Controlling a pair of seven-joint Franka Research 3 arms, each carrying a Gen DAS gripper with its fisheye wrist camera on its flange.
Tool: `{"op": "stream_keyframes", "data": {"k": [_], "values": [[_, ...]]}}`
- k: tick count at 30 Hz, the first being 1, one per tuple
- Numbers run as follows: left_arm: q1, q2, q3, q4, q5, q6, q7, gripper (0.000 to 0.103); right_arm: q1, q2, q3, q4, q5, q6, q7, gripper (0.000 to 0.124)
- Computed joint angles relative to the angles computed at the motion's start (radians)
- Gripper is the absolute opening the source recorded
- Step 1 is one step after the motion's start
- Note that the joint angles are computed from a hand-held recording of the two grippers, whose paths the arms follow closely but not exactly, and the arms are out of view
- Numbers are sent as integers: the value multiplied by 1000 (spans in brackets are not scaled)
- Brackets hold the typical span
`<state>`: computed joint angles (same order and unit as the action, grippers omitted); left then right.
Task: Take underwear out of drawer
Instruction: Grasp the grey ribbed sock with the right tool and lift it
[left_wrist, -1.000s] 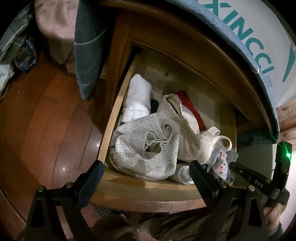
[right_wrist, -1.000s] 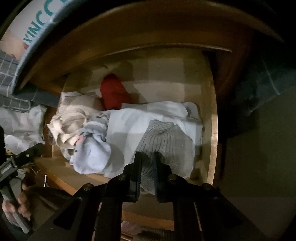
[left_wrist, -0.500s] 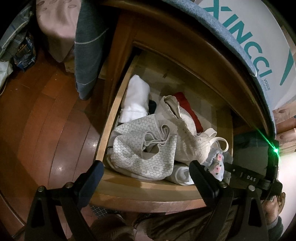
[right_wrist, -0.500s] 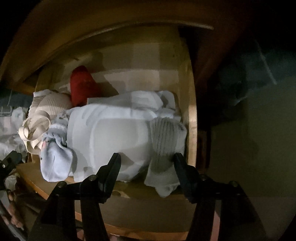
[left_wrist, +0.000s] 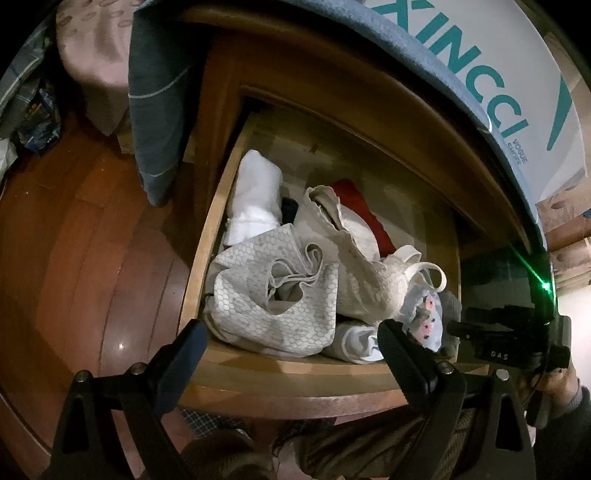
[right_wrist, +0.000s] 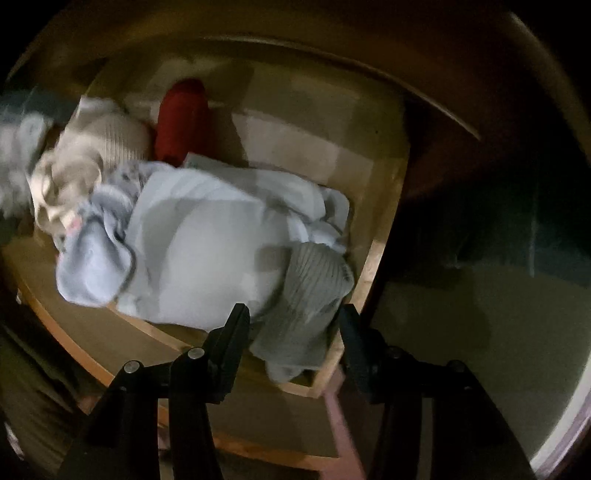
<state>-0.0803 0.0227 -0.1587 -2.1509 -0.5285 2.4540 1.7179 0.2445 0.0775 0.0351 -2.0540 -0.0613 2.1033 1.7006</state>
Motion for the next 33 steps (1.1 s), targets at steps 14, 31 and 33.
{"op": "stream_keyframes", "data": {"k": [14, 31, 33], "values": [[11, 30, -8, 30, -2, -51, 31, 95, 34, 97, 5, 94, -109, -93, -292, 64], [13, 47, -16, 45, 30, -68, 24, 95, 92, 193, -22, 151, -279, -98, -430, 44], [12, 45, -17, 41, 25, -61, 23, 95, 77, 178, -28, 147, -247, -92, -410, 32]]}}
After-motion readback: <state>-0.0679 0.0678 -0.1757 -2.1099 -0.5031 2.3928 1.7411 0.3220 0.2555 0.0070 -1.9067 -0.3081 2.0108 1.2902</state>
